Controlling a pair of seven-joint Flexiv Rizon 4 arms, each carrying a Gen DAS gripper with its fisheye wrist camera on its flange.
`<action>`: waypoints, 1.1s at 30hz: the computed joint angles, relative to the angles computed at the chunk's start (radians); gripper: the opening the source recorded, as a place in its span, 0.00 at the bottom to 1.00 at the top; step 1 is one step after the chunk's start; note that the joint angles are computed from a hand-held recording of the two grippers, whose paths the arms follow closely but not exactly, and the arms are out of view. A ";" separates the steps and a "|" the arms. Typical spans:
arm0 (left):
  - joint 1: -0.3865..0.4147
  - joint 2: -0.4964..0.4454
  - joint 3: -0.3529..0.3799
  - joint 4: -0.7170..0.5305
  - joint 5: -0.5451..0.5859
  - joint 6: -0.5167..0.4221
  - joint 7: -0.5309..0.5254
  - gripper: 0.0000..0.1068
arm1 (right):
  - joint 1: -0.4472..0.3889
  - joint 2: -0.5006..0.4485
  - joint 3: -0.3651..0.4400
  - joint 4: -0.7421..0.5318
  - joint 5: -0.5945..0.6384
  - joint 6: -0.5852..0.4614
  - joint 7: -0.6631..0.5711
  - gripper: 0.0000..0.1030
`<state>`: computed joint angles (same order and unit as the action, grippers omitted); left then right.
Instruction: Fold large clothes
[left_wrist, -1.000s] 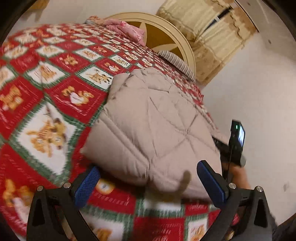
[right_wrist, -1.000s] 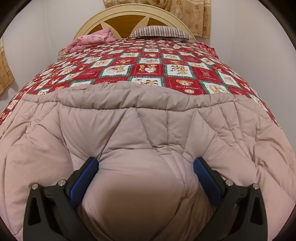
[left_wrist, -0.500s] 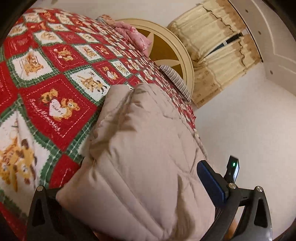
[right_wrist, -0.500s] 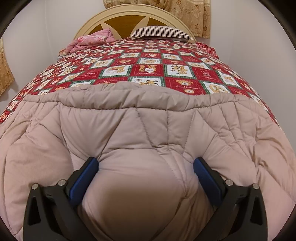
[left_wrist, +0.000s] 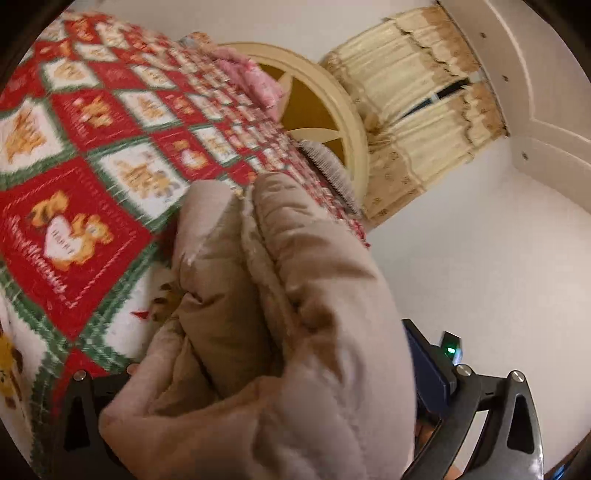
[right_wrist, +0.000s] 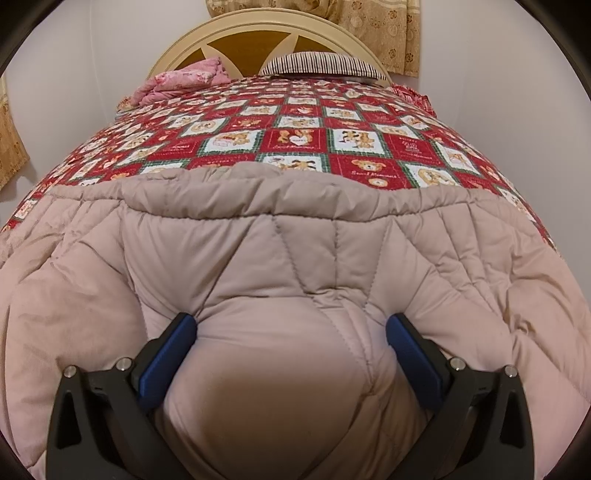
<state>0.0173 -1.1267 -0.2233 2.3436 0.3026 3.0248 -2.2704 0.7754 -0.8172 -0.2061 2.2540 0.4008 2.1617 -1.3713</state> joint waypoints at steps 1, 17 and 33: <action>-0.001 -0.011 0.000 0.006 -0.016 0.025 -0.007 0.88 | -0.006 0.000 0.006 0.001 -0.003 0.007 0.001 1.00; -0.153 0.278 0.009 0.007 -0.106 -0.063 0.162 0.52 | -0.072 0.006 0.071 0.002 -0.030 0.050 -0.008 1.00; -0.310 0.399 -0.015 -0.207 0.013 -0.423 0.474 0.52 | -0.300 0.144 0.195 0.081 -0.260 -0.084 -0.021 1.00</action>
<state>-0.2928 -0.7278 -0.2379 2.1366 0.3159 2.6016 -1.7961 0.4752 -0.6731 -0.0116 2.3353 0.1403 2.0781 -1.3918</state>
